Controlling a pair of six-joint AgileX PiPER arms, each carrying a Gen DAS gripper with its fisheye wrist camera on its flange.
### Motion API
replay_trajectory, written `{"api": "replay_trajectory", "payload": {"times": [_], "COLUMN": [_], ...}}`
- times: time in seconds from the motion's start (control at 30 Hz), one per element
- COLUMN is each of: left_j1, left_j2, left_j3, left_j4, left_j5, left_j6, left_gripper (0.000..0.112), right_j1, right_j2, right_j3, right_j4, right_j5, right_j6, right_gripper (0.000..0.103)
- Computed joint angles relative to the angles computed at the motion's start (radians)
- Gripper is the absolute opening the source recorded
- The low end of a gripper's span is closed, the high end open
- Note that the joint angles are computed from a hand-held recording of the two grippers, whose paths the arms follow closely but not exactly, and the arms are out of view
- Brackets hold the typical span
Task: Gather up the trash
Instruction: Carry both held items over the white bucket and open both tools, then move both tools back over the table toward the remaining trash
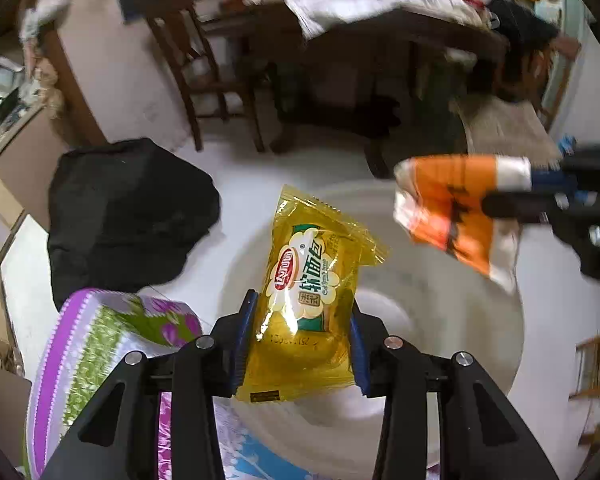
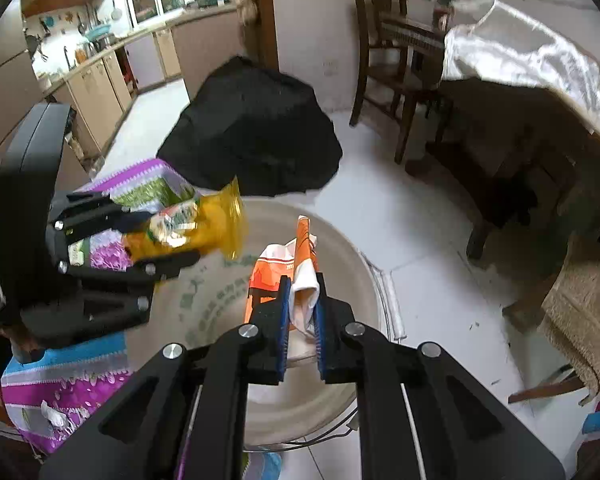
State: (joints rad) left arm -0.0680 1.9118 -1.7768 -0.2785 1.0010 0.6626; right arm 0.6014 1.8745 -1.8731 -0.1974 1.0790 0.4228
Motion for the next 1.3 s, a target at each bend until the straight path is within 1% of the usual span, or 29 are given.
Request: {"api": "replay_trajectory", "payload": {"times": [0.03, 0.17, 0.23, 0.27, 0.3, 0.37, 0.4, 0.43, 0.57, 0.67, 0.8, 0.97, 1.03, 1.07, 1.1, 1.13, 1.17, 1.2, 1.23, 1.3], "left_j1": [0.002, -0.027, -0.028, -0.03, -0.033, -0.037, -0.038, -0.039, -0.012, -0.006, 0.01, 0.035, 0.061, 0.072, 0.095, 0.113, 0.144, 0.176, 0.215, 0.328], "left_j2": [-0.008, 0.011, 0.016, 0.024, 0.032, 0.037, 0.03, 0.016, 0.006, -0.016, -0.042, -0.091, -0.134, -0.157, -0.203, -0.235, -0.284, -0.324, -0.361, -0.429], "left_j3": [0.031, 0.063, 0.068, 0.057, 0.048, 0.049, 0.066, 0.087, 0.099, 0.132, 0.162, 0.225, 0.281, 0.313, 0.377, 0.421, 0.49, 0.546, 0.596, 0.685], "left_j4": [-0.001, 0.037, 0.046, 0.051, 0.062, 0.079, 0.086, 0.091, 0.082, 0.087, 0.076, 0.054, 0.028, 0.021, 0.001, -0.021, -0.061, -0.108, -0.167, -0.323], "left_j5": [-0.011, -0.045, -0.058, -0.058, -0.06, -0.079, -0.102, -0.12, -0.13, -0.149, -0.154, -0.187, -0.217, -0.241, -0.295, -0.333, -0.393, -0.437, -0.47, -0.484], "left_j6": [0.013, -0.01, -0.027, -0.04, -0.059, -0.083, -0.089, -0.092, -0.067, -0.063, -0.054, -0.032, -0.009, 0.0, 0.023, 0.047, 0.09, 0.137, 0.196, 0.353], "left_gripper": [0.042, 0.042, 0.043, 0.043, 0.044, 0.051, 0.059, 0.062, 0.062, 0.062, 0.062, 0.062, 0.062, 0.062, 0.062, 0.062, 0.062, 0.063, 0.064, 0.065], "right_j1": [-0.006, -0.006, -0.008, -0.009, -0.012, -0.017, -0.016, -0.024, -0.036, -0.028, -0.016, 0.009, 0.029, 0.044, 0.07, 0.097, 0.132, 0.176, 0.218, 0.311], "right_j2": [0.013, 0.035, 0.034, 0.04, 0.041, 0.055, 0.054, 0.055, 0.045, 0.036, 0.033, 0.035, 0.016, -0.003, -0.028, -0.048, -0.074, -0.099, -0.116, -0.147], "right_j3": [-0.006, 0.002, 0.023, 0.015, 0.017, 0.002, 0.006, 0.007, 0.04, 0.059, 0.069, 0.075, 0.11, 0.143, 0.187, 0.224, 0.276, 0.33, 0.37, 0.455], "right_j4": [0.02, 0.033, 0.036, 0.036, 0.034, 0.012, -0.003, -0.005, -0.008, -0.012, -0.009, -0.024, -0.043, -0.061, -0.108, -0.159, -0.224, -0.314, -0.405, -0.584], "right_j5": [0.008, 0.02, 0.001, -0.001, -0.01, -0.003, -0.007, -0.011, -0.038, -0.047, -0.052, -0.059, -0.09, -0.121, -0.16, -0.191, -0.236, -0.278, -0.299, -0.347], "right_j6": [-0.01, -0.014, -0.013, -0.016, -0.017, -0.001, 0.009, 0.004, 0.005, 0.009, 0.003, 0.022, 0.048, 0.07, 0.113, 0.155, 0.209, 0.291, 0.37, 0.52], "right_gripper": [0.009, 0.01, 0.01, 0.012, 0.012, 0.021, 0.022, 0.022, 0.022, 0.022, 0.022, 0.022, 0.022, 0.022, 0.022, 0.022, 0.022, 0.022, 0.022, 0.022]}}
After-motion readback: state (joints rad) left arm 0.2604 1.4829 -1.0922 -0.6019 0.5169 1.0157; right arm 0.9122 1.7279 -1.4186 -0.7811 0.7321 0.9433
